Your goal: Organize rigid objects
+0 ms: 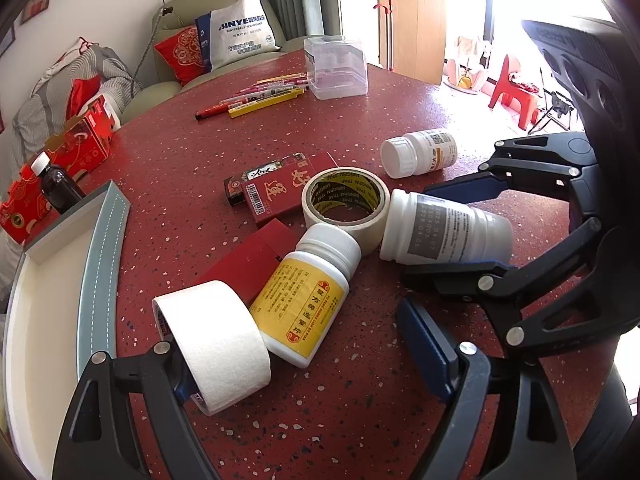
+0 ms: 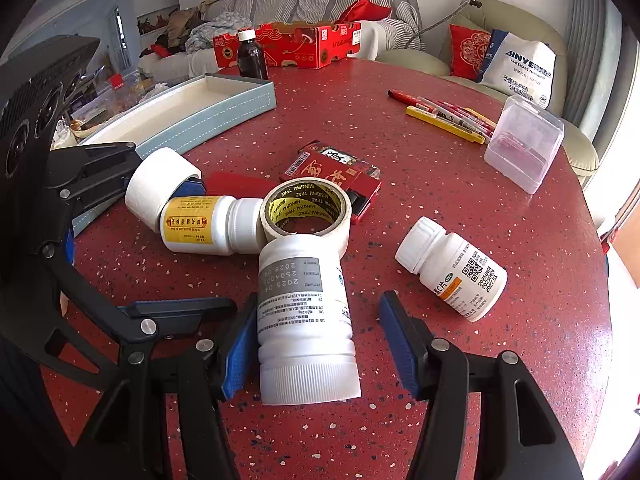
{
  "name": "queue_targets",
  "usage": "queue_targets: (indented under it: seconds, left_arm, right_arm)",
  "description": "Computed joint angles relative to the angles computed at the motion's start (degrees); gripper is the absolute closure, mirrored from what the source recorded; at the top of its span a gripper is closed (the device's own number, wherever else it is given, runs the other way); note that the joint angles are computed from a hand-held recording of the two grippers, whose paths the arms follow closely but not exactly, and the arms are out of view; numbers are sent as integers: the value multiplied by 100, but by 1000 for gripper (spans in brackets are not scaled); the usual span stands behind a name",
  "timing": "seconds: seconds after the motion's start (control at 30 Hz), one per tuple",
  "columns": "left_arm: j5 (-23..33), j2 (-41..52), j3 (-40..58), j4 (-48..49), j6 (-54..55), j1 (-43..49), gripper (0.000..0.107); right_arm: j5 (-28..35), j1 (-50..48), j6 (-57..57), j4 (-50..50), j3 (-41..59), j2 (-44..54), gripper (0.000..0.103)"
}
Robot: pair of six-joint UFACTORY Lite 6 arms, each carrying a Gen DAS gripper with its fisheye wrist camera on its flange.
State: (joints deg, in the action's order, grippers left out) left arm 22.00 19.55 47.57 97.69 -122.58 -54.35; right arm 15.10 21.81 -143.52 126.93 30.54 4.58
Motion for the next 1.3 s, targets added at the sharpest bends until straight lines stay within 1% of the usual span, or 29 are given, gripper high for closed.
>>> queue_targets:
  seconds: [0.33, 0.37, 0.4, 0.43, 0.47, 0.5, 0.53, 0.57, 0.63, 0.7, 0.77, 0.83, 0.87, 0.9, 0.93, 0.97, 1.0, 1.03, 1.07, 1.17, 1.23, 1.3]
  left_arm:
    - [20, -83, -105, 148, -205, -8, 18]
    - [9, -105, -130, 197, -250, -1, 18]
    - [-6, -145, -171, 264, -318, 9, 18]
    - [-72, -222, -259, 552, -604, 59, 18]
    - [-155, -310, -365, 943, -992, 128, 18]
    - [-211, -377, -431, 1176, -1237, 181, 18]
    - [-223, -375, -425, 1183, -1242, 206, 18]
    - [-195, -323, -365, 994, -1008, 184, 18]
    - [-122, -215, -238, 567, -491, 96, 18]
    - [-203, -257, -284, 831, -710, 132, 19]
    - [-213, -268, -303, 915, -764, 148, 20]
    - [-45, -233, -272, 577, -466, 63, 28]
    - [29, -225, -272, 474, -375, 19, 30]
    - [64, -244, -301, 511, -431, -8, 35]
    - [87, -245, -318, 532, -471, -25, 40]
    - [94, -239, -324, 525, -488, -29, 52]
    - [100, -255, -348, 594, -589, -32, 60]
    - [101, -262, -358, 607, -617, -27, 61]
    - [102, -263, -358, 590, -616, -27, 61]
    - [262, -222, -290, 216, -302, -132, 61]
    - [387, -248, -309, -70, -241, -198, 64]
    - [446, -393, -475, -215, -491, -177, 68]
  right_arm:
    - [40, -7, 21, -61, 25, 56, 39]
    - [15, 6, -83, 76, 28, 60, 38]
    - [-68, -16, -48, 140, 84, 109, 29]
    - [-100, -120, 227, -36, 159, 175, 16]
    - [85, -315, 648, -452, 174, 218, 13]
    - [338, -536, 1172, -1050, 186, 226, 12]
    - [507, -684, 1471, -1408, 199, 238, 12]
    - [585, -752, 1590, -1546, 206, 245, 12]
    - [511, -689, 1491, -1426, 176, 199, 12]
    - [403, -565, 1188, -1109, 103, 110, 12]
    - [443, -507, 891, -889, -19, -20, 15]
    - [399, -394, 681, -724, -62, -59, 23]
    - [355, -339, 606, -668, -33, -23, 26]
    - [310, -277, 549, -621, -20, -5, 32]
    - [273, -229, 485, -569, 0, 29, 41]
    - [214, -159, 304, -371, 4, 38, 45]
    - [177, -115, 139, -188, -8, 30, 49]
    - [180, -96, 45, -101, -28, 15, 59]
    - [130, -52, -131, 99, -34, 11, 62]
    - [32, 57, -566, 605, -68, -29, 62]
    - [55, 52, -500, 732, -135, -116, 62]
    - [77, 73, -1009, 1503, -380, -413, 62]
